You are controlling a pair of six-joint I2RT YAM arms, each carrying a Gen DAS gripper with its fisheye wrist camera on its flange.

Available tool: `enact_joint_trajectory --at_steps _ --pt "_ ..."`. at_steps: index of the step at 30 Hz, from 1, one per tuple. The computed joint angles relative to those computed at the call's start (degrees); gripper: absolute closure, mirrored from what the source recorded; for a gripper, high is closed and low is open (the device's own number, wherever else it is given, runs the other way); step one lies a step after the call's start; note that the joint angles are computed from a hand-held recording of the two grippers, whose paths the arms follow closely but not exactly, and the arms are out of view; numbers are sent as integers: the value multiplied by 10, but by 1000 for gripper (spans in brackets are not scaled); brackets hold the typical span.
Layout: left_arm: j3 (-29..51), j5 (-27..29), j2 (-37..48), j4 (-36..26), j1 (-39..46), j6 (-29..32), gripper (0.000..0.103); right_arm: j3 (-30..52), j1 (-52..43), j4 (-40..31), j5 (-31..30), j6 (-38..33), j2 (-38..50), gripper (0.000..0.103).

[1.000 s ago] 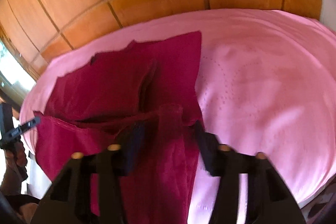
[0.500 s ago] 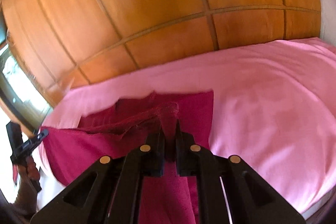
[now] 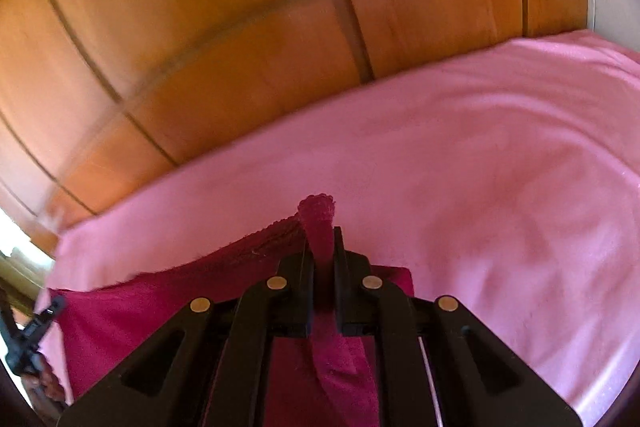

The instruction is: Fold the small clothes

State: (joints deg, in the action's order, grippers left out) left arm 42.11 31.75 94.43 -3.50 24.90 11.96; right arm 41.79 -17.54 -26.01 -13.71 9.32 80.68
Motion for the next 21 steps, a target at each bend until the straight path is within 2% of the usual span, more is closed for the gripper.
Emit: enact_joint_trajectory --at_steps 2,6,8,11,12,13,15,17,19,20,21 --pt "22 -33 52 10 -19 -9 97 -2 3 23 21 -6 47 96" --pt "32 -92 106 38 -49 -4 96 13 -26 18 -8 -18 78 94" --pt "33 -86 96 25 -44 4 96 16 -39 -7 -24 -30 57 84" --pt "8 -58 56 9 -10 26 81 8 -84 -59 -69 -72 -2 72" --pt "-1 -38 42 0 7 37 77 3 -109 -87 -89 -97 -30 72" --pt "-16 -6 23 -17 40 67 76 -1 -135 -117 -106 -123 -56 67" --pt "-34 26 -4 -48 73 103 71 -1 -206 -204 -151 -198 -107 65" --pt "-45 81 -19 -121 139 187 67 9 -279 -297 -189 -285 -134 64" --pt "-59 112 -28 -199 207 294 67 22 -382 -425 -212 -432 -151 64" --pt "-60 126 -24 -248 243 359 67 26 -417 -468 -213 -483 -154 64" --pt "-59 131 -16 -281 267 403 67 29 -480 -534 -203 -573 -155 64"
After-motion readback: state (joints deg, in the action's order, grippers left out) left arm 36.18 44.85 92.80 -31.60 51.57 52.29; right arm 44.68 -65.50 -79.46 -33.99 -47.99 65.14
